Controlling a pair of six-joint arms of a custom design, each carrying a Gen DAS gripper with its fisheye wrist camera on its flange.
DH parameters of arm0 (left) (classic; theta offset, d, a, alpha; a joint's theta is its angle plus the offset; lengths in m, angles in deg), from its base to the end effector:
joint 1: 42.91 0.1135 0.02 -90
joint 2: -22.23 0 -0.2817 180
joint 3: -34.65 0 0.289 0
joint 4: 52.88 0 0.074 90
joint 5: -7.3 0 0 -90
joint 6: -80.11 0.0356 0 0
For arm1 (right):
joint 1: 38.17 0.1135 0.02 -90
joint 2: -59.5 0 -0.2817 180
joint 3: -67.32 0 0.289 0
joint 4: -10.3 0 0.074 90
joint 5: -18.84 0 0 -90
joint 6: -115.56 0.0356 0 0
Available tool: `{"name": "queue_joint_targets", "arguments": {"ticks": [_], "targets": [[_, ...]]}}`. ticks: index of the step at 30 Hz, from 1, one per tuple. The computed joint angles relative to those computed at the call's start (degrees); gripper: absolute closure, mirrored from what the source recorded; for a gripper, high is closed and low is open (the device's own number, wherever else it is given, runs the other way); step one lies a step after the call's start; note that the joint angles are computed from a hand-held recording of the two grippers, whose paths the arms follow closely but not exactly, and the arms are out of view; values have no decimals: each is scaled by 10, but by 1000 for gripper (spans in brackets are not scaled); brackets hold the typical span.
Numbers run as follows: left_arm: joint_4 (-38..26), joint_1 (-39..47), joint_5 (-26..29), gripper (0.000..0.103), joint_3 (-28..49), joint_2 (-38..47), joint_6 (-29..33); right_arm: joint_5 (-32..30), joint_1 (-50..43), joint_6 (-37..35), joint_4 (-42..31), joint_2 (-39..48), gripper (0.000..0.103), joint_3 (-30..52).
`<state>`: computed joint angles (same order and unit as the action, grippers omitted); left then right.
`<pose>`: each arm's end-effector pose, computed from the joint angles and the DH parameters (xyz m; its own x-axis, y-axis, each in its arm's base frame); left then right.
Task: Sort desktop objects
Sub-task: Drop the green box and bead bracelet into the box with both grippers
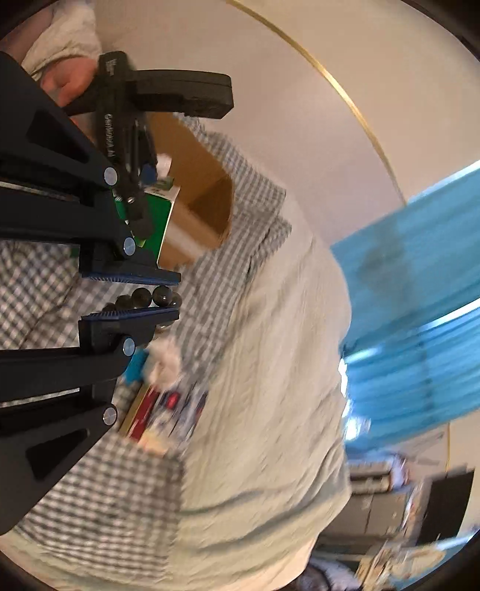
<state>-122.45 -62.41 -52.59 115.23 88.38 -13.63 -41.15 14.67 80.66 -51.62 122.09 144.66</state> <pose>0.2258 -0.0989 0.3572 -0.8083 0.2264 -0.5435 0.5074 0.7361 -0.4480 0.1598 0.1814 0.3603 -0.6510 0.3168 -0.6898 0.0860 0.9337 0.3477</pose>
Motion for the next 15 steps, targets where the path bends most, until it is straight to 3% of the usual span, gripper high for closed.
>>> {"name": "queue_joint_targets", "arguments": {"ticks": [3, 7, 13, 14, 15], "targets": [[-1, 63, -5, 26, 42, -13, 33, -32, -17, -81, 40, 78, 91, 78], [3, 136, -70, 25, 78, 0, 75, -88, -32, -165, 81, 185, 92, 178], [20, 193, -159, 23, 36, 35, 98, -157, -57, -208, 91, 327, 91, 290], [15, 199, -160, 21, 33, 39, 105, -154, -57, -199, 80, 345, 85, 305], [10, 200, -169, 18, 28, 48, 103, -154, -57, -196, 81, 345, 71, 302]]}}
